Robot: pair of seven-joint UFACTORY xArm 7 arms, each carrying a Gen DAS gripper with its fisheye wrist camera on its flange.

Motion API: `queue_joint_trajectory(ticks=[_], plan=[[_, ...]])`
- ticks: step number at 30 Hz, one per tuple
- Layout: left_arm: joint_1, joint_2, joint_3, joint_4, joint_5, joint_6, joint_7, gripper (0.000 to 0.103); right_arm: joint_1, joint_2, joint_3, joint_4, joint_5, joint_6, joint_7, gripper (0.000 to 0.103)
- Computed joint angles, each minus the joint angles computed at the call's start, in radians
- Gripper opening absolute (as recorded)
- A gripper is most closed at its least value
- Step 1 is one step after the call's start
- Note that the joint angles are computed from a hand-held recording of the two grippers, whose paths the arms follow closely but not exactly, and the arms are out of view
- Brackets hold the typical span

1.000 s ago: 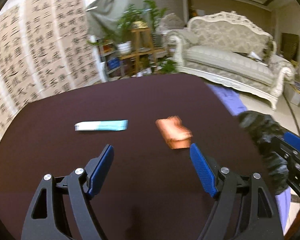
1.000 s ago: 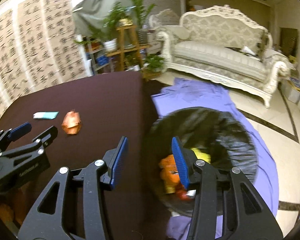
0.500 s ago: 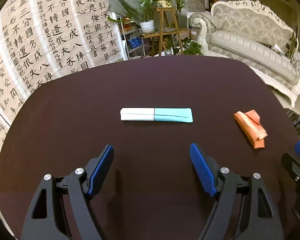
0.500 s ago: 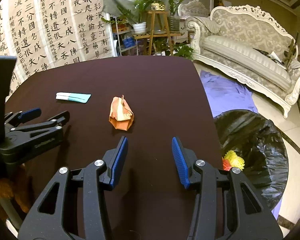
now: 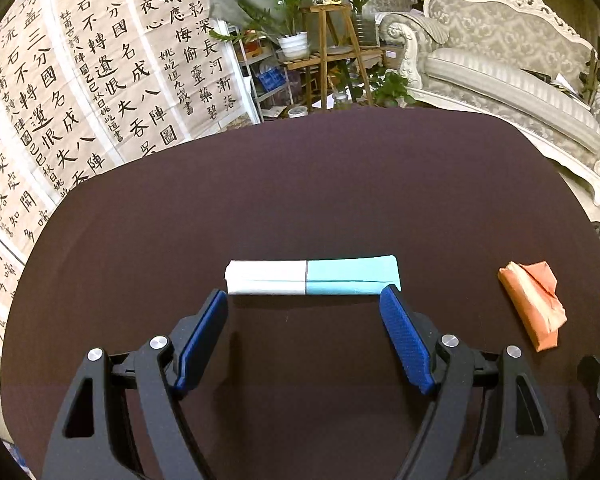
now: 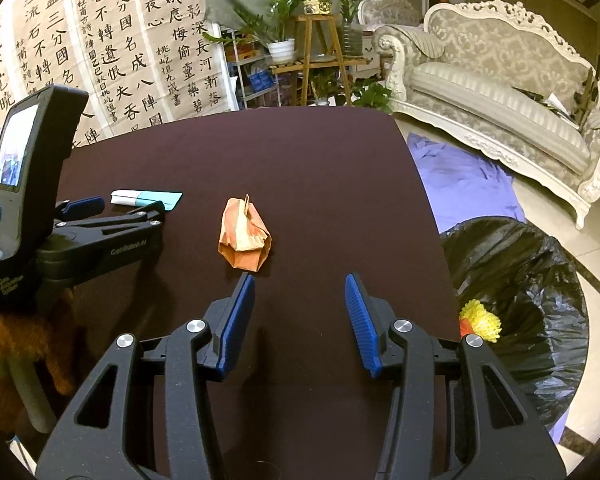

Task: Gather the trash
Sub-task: 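Grasp the small folded orange paper with the right tool, then grasp the white-and-teal strip with the left tool while the right tool holds the orange paper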

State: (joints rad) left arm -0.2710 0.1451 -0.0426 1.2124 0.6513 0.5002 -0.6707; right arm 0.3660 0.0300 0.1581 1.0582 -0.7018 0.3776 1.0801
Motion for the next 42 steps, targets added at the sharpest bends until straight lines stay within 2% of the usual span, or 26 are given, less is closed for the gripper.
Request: queue_joint_trajectory(ticks=[9,18,23,31,38,42], plan=[[-0.002,0.022,0.006,0.028,-0.025,0.002,0.022,0.076,0.015,0.05,-0.009,0.062,0.018,0.01,-0.043,0.046],[0.009,0.024,0.011,0.016,-0.079,-0.04,0.063,0.076,0.064,0.167,-0.04,0.206,0.103,0.063,-0.169,0.046],[0.014,-0.006,0.011,-0.018,-0.067,-0.066,0.07,0.076,0.087,0.227,-0.057,0.283,0.168,0.088,-0.241,0.035],[0.049,-0.047,0.015,-0.048,-0.034,-0.095,0.084,0.076,0.111,0.254,-0.086,0.32,0.201,0.09,-0.266,0.031],[0.075,0.01,0.043,0.02,0.005,-0.074,0.037,0.076,0.117,0.27,-0.094,0.344,0.216,0.096,-0.28,0.031],[0.09,0.046,0.036,0.051,-0.082,-0.032,0.134,0.076,0.119,0.263,-0.097,0.333,0.218,0.091,-0.281,0.032]])
